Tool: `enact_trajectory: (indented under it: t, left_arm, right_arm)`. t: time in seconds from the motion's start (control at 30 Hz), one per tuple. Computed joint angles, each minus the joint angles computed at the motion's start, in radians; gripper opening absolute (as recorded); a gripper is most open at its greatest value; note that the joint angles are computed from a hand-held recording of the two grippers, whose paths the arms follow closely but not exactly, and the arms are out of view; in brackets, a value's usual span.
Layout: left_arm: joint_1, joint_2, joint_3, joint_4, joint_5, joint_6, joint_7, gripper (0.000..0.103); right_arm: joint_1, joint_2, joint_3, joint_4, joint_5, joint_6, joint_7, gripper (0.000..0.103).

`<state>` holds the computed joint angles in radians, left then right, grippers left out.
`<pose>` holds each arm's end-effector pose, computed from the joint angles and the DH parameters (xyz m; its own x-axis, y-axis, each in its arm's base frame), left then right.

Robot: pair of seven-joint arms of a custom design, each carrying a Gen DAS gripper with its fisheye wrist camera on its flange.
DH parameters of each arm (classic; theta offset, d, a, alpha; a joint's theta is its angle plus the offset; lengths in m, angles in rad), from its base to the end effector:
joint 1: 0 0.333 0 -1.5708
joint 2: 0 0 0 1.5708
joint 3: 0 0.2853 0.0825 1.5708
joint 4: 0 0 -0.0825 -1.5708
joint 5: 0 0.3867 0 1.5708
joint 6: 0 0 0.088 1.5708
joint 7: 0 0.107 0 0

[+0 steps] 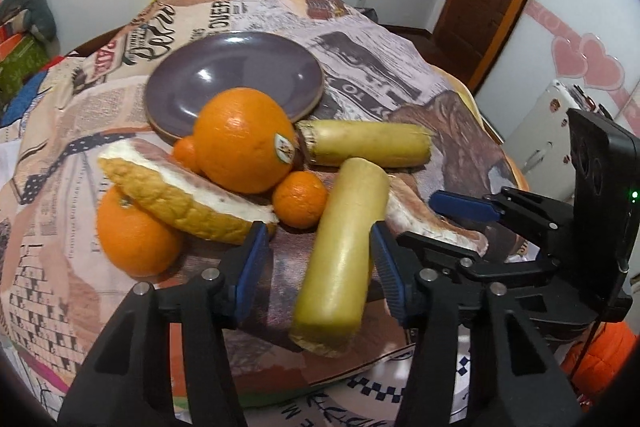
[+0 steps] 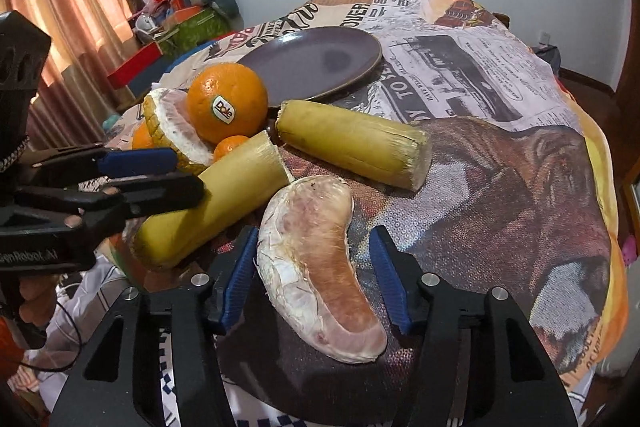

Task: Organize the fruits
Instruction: 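Grasp the pomelo wedge with right tool while left tool grasps a yellow corn cob, then set the pomelo wedge on the grey plate with right tool while left sets corn cob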

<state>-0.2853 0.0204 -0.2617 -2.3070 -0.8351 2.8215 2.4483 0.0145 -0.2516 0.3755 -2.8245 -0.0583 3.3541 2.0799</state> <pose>0.4831 -0.2508 0.3469 -0.6640 -0.7305 0.1594 -0.6646 0.4789 -0.5735 0.3920 0.1624 0.3266 0.0561 -0.9723 -0.2268 -0.7470 0.1098 -0.6557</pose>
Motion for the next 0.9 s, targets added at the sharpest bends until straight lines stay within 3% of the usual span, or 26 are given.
enact_trajectory:
  t: [0.07, 0.1, 0.23, 0.47, 0.53, 0.7, 0.9]
  left_arm:
    - [-0.002, 0.003, -0.002, 0.002, 0.001, -0.001, 0.004, 0.052]
    - [-0.003, 0.006, -0.003, 0.004, 0.003, -0.004, 0.005, 0.052]
    - [-0.001, 0.027, -0.004, 0.021, 0.039, -0.032, -0.021, 0.05]
    - [0.0, 0.072, -0.017, 0.042, 0.109, -0.042, -0.077, 0.044]
    - [0.002, 0.079, -0.023, 0.048, 0.109, -0.035, -0.078, 0.044]
    - [0.009, 0.08, -0.035, 0.048, 0.096, -0.026, -0.051, 0.041]
    - [0.012, 0.044, -0.03, 0.026, 0.049, -0.048, -0.015, 0.037]
  right_arm:
    - [0.1, 0.012, -0.133, -0.004, -0.082, 0.019, 0.043, 0.041]
    - [0.129, 0.01, -0.161, -0.006, -0.066, 0.017, 0.024, 0.041]
    - [0.107, -0.018, -0.14, -0.024, -0.056, 0.001, 0.024, 0.04]
    - [0.116, -0.054, -0.173, -0.062, -0.068, 0.006, 0.072, 0.04]
    - [0.104, -0.052, -0.161, -0.062, -0.067, 0.013, 0.075, 0.04]
    - [0.03, -0.068, -0.066, -0.062, -0.033, 0.008, 0.067, 0.04]
    - [-0.01, -0.111, -0.021, -0.072, -0.023, 0.01, 0.076, 0.039]
